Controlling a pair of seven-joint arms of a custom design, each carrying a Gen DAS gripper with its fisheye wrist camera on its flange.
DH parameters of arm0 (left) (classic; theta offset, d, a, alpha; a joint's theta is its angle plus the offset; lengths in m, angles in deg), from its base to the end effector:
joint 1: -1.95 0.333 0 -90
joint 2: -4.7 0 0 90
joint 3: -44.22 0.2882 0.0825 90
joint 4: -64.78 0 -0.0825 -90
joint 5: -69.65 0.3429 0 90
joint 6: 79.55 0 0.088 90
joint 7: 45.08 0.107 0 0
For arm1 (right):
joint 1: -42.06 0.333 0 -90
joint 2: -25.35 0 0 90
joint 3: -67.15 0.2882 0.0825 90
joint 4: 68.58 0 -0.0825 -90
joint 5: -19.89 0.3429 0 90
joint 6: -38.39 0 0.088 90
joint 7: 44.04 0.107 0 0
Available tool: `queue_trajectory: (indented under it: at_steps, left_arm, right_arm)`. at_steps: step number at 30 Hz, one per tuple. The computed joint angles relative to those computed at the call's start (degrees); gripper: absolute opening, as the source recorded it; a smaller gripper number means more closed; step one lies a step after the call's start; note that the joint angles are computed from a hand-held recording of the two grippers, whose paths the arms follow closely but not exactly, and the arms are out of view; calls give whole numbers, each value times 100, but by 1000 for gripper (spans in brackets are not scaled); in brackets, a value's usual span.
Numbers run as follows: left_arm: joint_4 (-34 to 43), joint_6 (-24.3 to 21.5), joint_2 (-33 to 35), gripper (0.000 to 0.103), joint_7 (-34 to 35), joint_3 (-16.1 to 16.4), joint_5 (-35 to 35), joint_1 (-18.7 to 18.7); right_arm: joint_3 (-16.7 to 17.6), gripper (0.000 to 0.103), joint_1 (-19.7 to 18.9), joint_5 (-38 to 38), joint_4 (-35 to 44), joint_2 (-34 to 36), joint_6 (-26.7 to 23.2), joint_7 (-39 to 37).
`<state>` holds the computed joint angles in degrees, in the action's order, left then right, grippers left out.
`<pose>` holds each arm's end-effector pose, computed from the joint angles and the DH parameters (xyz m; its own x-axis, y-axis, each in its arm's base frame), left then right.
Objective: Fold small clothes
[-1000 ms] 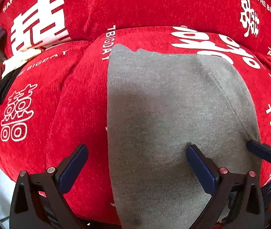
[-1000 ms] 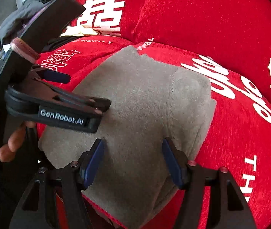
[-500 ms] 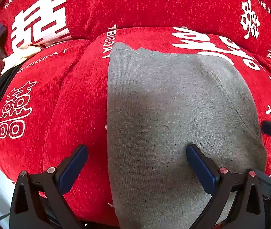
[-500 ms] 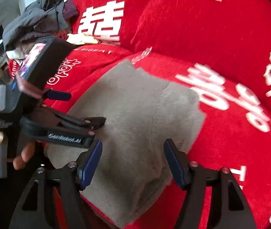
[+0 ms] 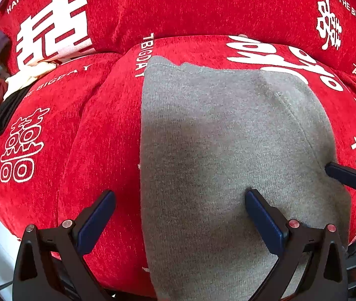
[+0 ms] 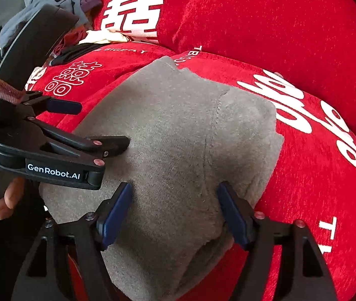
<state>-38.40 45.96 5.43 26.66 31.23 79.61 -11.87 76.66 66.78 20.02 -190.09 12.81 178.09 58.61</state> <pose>0.5030 -0.2465 0.5514 -0.2119 -0.9763 -0.0439 -0.8944 0.2119 -0.3938 0.4101 0.2861 0.5502 0.3905 -0.9173 -0.0784 -0.8097 -0.3017 -0.5033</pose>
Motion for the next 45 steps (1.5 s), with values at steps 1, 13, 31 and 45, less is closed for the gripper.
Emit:
queue_trajectory:
  at_steps: [1,13,31,45]
  left_arm:
    - [12,-48,-8,103,19,1,-30,0]
    - [-182,-486,-545,103,295,-86,-374,9]
    - [-287,-827,-781,103,397,18,-1175,95]
    - [-714,-563,-1059,103,-655,-18,-495,166]
  right_arm:
    - [11,75,-5,-21,32,-9,-90,41]
    - [275,78,73,-559,176,-443,-672,656]
    - [545,79,-46,-1628,664,-523,-1990,1865]
    - [499,79,52,-1738,822,-374,-2213,2092]
